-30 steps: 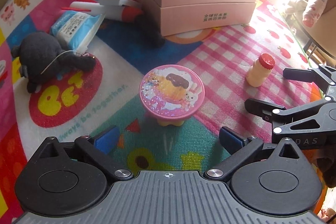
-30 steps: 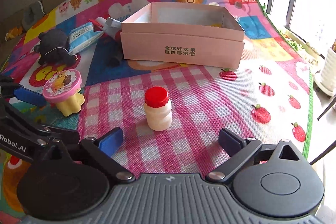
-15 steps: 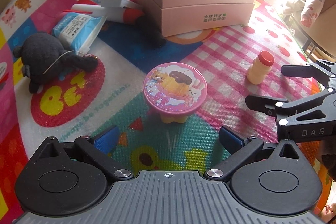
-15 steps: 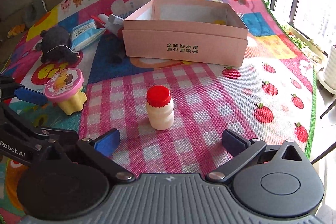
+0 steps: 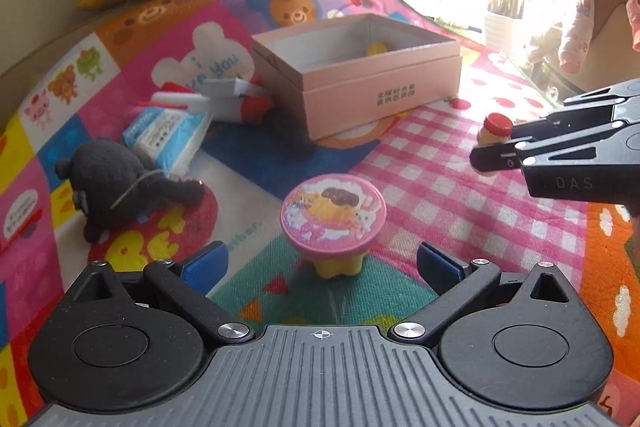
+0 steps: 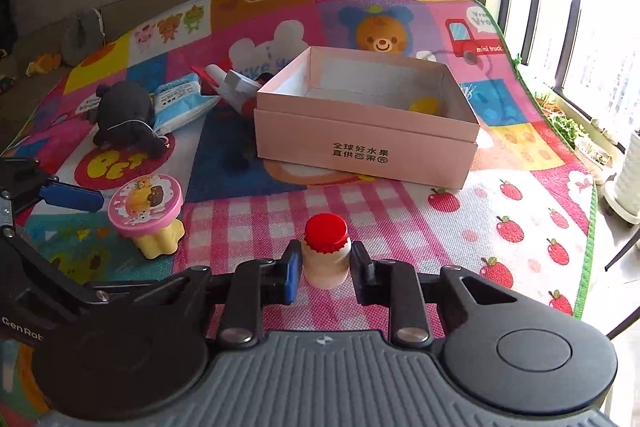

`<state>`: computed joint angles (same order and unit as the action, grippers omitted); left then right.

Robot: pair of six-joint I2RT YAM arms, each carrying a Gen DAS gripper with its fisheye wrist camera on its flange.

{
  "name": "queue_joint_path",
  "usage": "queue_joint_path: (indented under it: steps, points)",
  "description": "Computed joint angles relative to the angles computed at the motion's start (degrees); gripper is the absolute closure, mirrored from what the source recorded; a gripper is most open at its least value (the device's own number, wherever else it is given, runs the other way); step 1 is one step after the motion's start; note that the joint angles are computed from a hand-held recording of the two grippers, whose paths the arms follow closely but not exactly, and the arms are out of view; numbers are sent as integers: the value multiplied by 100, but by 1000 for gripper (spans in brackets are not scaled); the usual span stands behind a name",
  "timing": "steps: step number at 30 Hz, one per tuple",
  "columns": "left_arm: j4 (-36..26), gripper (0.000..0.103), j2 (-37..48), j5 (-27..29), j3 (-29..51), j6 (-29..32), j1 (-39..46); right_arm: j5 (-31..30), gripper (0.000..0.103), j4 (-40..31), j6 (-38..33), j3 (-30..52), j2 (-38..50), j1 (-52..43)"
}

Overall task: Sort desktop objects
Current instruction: 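Grasp the white red-capped bottle with the right tool while the left tool approaches the pink cupcake toy, then lower the bottle with the right tool into the pink box while the left tool drops the cupcake toy in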

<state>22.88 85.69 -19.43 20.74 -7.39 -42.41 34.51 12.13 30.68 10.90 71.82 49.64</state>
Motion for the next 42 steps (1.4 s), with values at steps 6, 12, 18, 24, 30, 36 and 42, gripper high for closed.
queue_joint_path:
  steps: [6,12,18,24,30,36,42]
  points:
    - [170,33,277,67,226,336,8,-50,78,-754,109,-47,-702,11]
    - [392,45,336,263,156,400,125,-228,78,-1570,127,-51,-1504,49]
    - [693,45,72,594,789,1058,494,-723,78,-2307,-712,395,-2620,-811]
    - [988,30,1758,805,2903,1204,951,-2532,68,-1154,-1786,2133,-1320,-3295]
    - [763,5,1141,813,2100,821,1459,-2523,57,-661,-1677,3029,208,-3759]
    - [643,4,370,739,785,765,2130,-1165,60,52,-2216,2366,606,-2589]
    - [690,3,-57,1163,-24,498,3046,-280,70,236,-2242,2301,1676,-634]
